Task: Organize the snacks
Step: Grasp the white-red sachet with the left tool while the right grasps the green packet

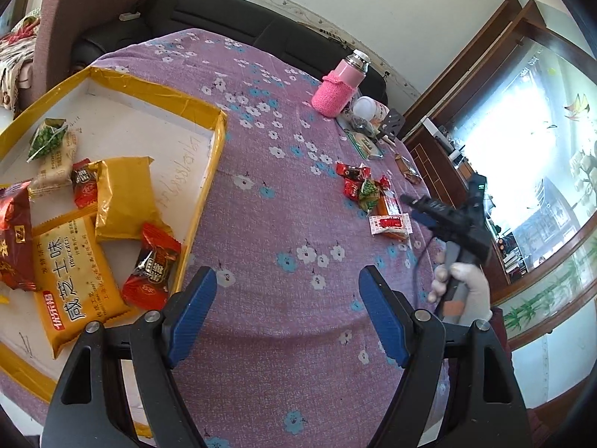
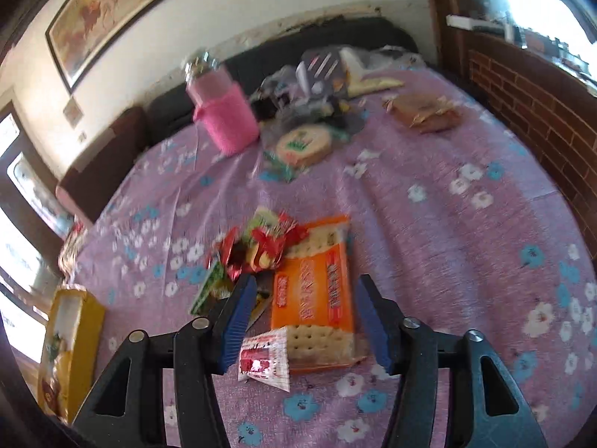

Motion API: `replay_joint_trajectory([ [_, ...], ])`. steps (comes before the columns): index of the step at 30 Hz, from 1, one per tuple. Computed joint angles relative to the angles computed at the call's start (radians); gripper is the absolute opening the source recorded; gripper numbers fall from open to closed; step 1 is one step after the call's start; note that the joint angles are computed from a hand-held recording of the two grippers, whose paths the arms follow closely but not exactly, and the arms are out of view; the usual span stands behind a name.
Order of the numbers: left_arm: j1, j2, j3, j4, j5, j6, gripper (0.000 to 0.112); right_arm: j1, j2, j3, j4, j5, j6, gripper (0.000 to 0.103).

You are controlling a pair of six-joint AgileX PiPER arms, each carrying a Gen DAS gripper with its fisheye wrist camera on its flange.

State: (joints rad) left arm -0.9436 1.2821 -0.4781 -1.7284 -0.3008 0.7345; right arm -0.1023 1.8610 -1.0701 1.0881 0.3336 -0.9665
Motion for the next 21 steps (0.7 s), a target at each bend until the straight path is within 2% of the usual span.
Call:
replay_joint_trajectory([
  [2, 0.009, 0.000, 0.002, -0.005, 0.003, 0.007, 0.079, 0.025, 0.015, 0.011, -0.019, 0.026, -0.003, 0.027],
  [4, 0.021, 0.008, 0.000, 0.006, 0.016, -0.001, 0.079, 0.032, 0.005, 0.044, 0.043, 0.116, -0.125, 0.025],
  [8, 0.036, 0.047, -0.016, 0.075, 0.054, -0.054, 0.079, -0.008, 0.002, 0.075, 0.095, 0.511, -0.290, 0.025],
  [9, 0.035, 0.053, -0.020, 0.086, 0.058, -0.063, 0.079, -0.030, -0.005, 0.075, 0.091, 0.573, -0.309, 0.025],
  [10, 0.034, 0.063, -0.025, 0.104, 0.065, -0.078, 0.079, -0.053, -0.033, 0.085, 0.094, 0.596, -0.325, 0.026],
  [12, 0.032, 0.075, -0.031, 0.134, 0.074, -0.105, 0.079, -0.070, -0.075, 0.099, 0.101, 0.536, -0.301, 0.033],
  [14, 0.026, 0.084, -0.036, 0.151, 0.078, -0.117, 0.079, -0.057, -0.105, 0.111, 0.103, 0.390, -0.258, 0.040],
  [16, 0.021, 0.089, -0.038, 0.157, 0.078, -0.120, 0.079, -0.038, -0.093, 0.098, 0.089, 0.299, -0.211, 0.041],
  [19, 0.017, 0.092, -0.044, 0.124, 0.075, -0.074, 0.079, 0.040, -0.070, 0.081, 0.087, 0.145, -0.230, 0.042],
  [21, 0.012, 0.094, -0.051, 0.080, 0.066, -0.019, 0.079, 0.110, -0.052, 0.066, 0.072, 0.045, -0.246, 0.048],
])
